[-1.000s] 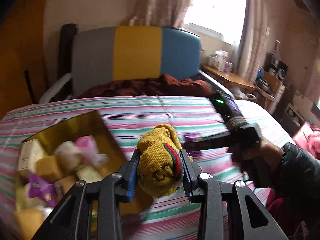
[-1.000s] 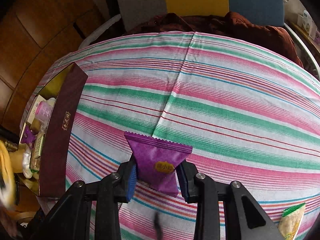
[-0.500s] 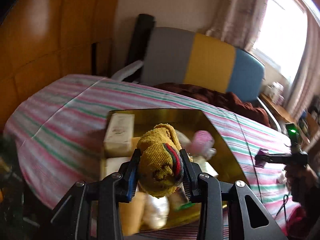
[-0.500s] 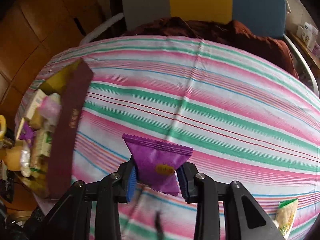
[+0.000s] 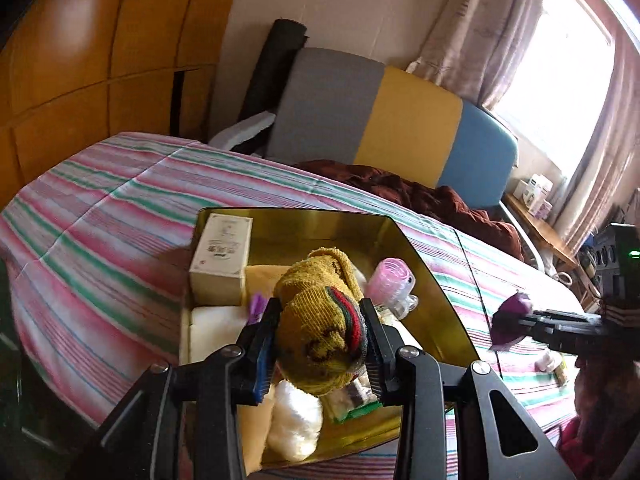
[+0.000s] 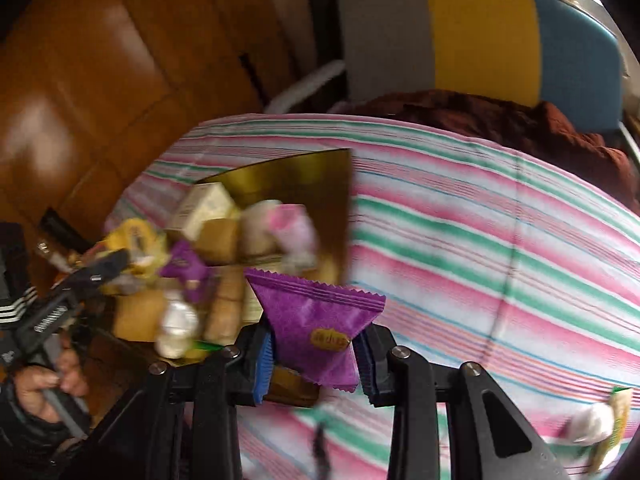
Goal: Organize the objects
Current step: 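Lower the plush and packet into the gold tray and open both tools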
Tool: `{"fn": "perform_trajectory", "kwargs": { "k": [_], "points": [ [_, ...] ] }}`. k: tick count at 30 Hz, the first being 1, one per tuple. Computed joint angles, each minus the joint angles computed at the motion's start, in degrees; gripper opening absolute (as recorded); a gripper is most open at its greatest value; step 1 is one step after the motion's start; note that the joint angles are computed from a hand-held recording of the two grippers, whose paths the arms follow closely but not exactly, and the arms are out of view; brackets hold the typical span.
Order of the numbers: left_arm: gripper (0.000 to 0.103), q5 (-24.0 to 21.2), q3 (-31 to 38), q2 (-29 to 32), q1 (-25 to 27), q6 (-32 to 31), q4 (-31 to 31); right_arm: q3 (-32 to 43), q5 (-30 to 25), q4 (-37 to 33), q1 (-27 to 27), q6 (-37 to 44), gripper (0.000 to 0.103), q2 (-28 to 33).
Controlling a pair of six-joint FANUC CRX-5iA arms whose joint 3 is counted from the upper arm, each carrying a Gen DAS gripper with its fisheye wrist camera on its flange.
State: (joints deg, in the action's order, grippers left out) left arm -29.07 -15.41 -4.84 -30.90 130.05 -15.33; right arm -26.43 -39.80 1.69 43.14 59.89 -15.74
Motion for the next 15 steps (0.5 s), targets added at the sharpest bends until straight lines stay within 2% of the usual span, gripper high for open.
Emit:
{"fn": "perform_trajectory", "kwargs": {
  "k": [2,11,14,15],
  "points": [
    [0.038,1.8,-0.5,0.8,0.9,-3.8,4.1,0.1,0.4,0.6,1.8,-1.5,0.034,0.7],
    [0.038,3.8,2.2,4.3,0.8,-7.5,6.2,0.6,-0.2,2.1,5.4,-6.6,0.034,4.0],
    [0.043,3.2,3.3,5.8,0.9,-7.9,6.7,1.4,-0.8,1.9,5.4,-7.3,0.036,5.4],
    [0.049,2.8,3.7,6.3,0.8,-7.4,6.4,1.8,-1.3,1.7,5.6,-7.0,0.036,5.9]
  ]
}}
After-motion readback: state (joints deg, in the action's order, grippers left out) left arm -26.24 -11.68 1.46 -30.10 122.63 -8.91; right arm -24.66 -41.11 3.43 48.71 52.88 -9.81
